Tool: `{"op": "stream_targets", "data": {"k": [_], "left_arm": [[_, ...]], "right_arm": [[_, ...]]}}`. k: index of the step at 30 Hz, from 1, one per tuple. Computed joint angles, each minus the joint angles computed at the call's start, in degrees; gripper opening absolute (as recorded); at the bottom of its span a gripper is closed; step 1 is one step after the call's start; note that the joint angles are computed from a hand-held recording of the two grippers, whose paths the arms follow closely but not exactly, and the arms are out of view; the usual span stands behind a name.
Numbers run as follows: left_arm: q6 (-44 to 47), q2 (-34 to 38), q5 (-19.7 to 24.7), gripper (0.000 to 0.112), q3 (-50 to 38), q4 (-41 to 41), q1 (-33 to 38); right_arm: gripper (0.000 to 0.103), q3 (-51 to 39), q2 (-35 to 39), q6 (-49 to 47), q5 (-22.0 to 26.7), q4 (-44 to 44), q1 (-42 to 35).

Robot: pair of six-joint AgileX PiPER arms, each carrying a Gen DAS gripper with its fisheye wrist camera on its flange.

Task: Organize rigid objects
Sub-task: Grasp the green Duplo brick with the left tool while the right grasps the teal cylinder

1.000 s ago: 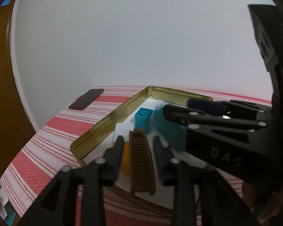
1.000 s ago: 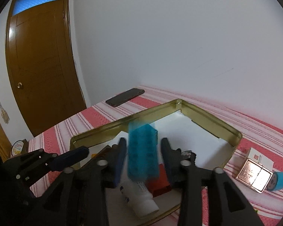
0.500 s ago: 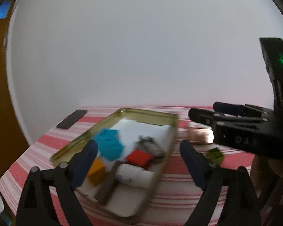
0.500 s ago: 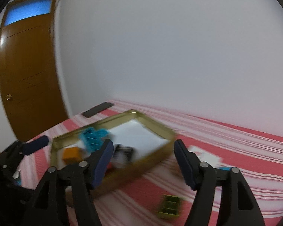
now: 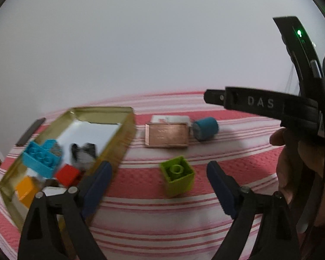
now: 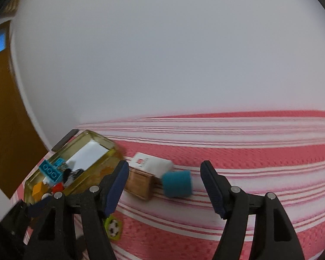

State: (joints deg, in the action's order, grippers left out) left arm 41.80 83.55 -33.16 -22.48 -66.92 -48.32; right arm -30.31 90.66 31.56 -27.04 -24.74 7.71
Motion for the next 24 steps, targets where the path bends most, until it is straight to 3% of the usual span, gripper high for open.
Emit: {"op": "stream_targets", "data": {"k": [6,10,11,14,20,24], "left_arm": [[1.55,3.43,8.59,0.078,-3.97,1.88,5.23],[0.45,5.42,16.98,0.041,-6.35,5.79,10.3],[0.02,5.71,17.91,0.038,-6.59,6.46,11.04],[-2.87,4.89,17.32,0.038,-5.6,9.48,11.15],[-1.93,2.4,11.71,0.038,-2.72,6.43,8.09],[-0.82,1.15,10.41,0.038,-2.31,5.15,8.76]], "right_arm": [[0.071,-0.64,0.91,-3.72,2.88,3.66,1.05],[0.071,-1.73,2.37,-4.83,3.74,4.94,1.34],[0.071,-1.98,2.66,-5.19,4.2,5.25,1.35],[0.071,-3.43,4.31,-5.97,5.38,6.35,2.11],[0.071,-6.32,7.11,-10.6,8.39,10.94,4.32],[0.071,-8.2,9.25,-13.52,10.17,13.94,5.25]]}}
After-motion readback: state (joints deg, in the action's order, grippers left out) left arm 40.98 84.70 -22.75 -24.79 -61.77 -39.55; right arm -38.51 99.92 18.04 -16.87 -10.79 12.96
